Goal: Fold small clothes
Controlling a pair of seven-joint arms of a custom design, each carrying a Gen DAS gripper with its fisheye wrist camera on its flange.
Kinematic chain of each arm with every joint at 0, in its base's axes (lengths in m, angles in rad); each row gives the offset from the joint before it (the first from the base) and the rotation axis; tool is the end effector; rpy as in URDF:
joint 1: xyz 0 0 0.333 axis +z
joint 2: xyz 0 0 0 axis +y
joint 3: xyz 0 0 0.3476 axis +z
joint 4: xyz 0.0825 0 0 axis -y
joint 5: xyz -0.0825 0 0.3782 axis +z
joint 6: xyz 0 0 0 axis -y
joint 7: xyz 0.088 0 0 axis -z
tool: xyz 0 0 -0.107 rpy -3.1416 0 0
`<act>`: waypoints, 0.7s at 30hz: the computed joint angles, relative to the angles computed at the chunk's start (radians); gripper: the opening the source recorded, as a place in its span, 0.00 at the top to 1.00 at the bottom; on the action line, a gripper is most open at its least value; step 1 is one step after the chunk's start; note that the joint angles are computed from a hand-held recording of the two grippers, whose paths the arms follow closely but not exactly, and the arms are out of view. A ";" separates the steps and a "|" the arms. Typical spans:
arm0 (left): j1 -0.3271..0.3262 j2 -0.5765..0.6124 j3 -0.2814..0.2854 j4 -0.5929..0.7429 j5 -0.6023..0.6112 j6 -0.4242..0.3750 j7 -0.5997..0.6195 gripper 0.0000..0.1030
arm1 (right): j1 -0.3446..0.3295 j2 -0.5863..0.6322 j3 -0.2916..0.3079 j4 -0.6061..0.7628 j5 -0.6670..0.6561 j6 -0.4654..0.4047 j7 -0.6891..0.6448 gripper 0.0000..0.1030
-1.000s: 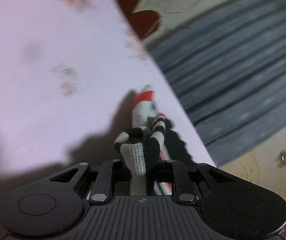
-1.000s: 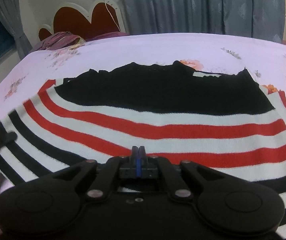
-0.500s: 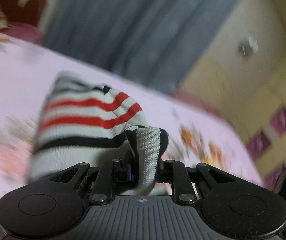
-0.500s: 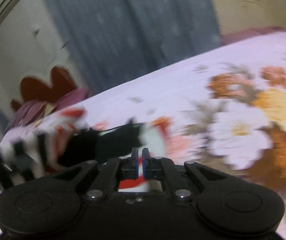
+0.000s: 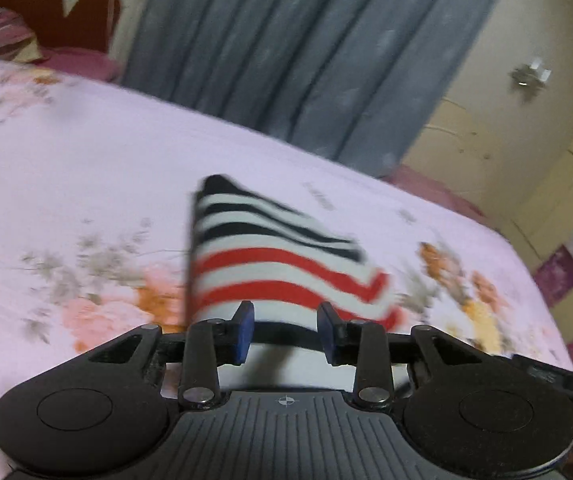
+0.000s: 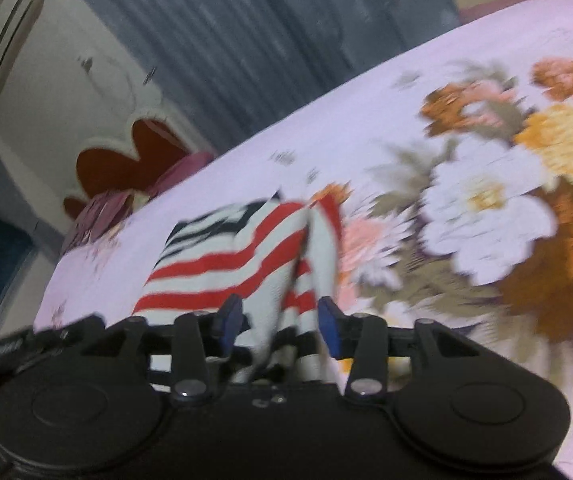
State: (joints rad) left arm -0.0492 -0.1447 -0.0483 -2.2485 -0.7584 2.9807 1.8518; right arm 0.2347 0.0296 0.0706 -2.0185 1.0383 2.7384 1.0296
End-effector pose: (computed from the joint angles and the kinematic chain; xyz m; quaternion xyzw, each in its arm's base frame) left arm 0.5301 -0.0049 0.5508 -0.7246 0.5256 -0.4110 0.1725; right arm 0.5765 0.1460 0.5340 -0.6348 0.6296 -0.0210 0.4474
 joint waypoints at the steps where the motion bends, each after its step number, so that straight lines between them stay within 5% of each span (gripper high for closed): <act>1: 0.009 0.003 0.006 -0.005 0.014 -0.014 0.004 0.67 | 0.006 0.013 0.004 0.012 -0.021 -0.002 0.013 0.55; 3: 0.022 0.047 -0.002 0.014 0.053 -0.012 -0.008 0.67 | 0.016 0.048 0.015 0.044 -0.085 0.018 0.055 0.55; 9: -0.003 0.088 -0.005 0.034 -0.096 0.027 0.176 0.67 | 0.002 0.154 0.032 0.154 -0.324 0.018 0.254 0.56; 12: 0.005 0.120 -0.014 0.074 -0.196 0.021 0.317 0.69 | -0.033 0.209 0.073 0.200 -0.329 0.025 0.261 0.60; 16: 0.035 0.156 -0.036 0.127 -0.254 -0.024 0.453 0.75 | -0.047 0.210 0.114 0.178 -0.371 0.123 0.204 0.90; 19: 0.048 0.166 -0.058 0.170 -0.439 -0.055 0.689 0.85 | -0.102 0.152 0.226 0.092 -0.259 0.325 -0.052 0.91; 21: 0.029 0.200 -0.060 0.187 -0.289 -0.038 0.621 0.85 | -0.123 0.136 0.270 0.061 -0.208 0.404 -0.172 0.91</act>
State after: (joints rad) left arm -0.0200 0.0552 -0.1079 -2.0617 -1.0478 2.9426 2.4723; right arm 0.1120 0.1659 0.3405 -1.9574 0.8302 3.1427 0.8574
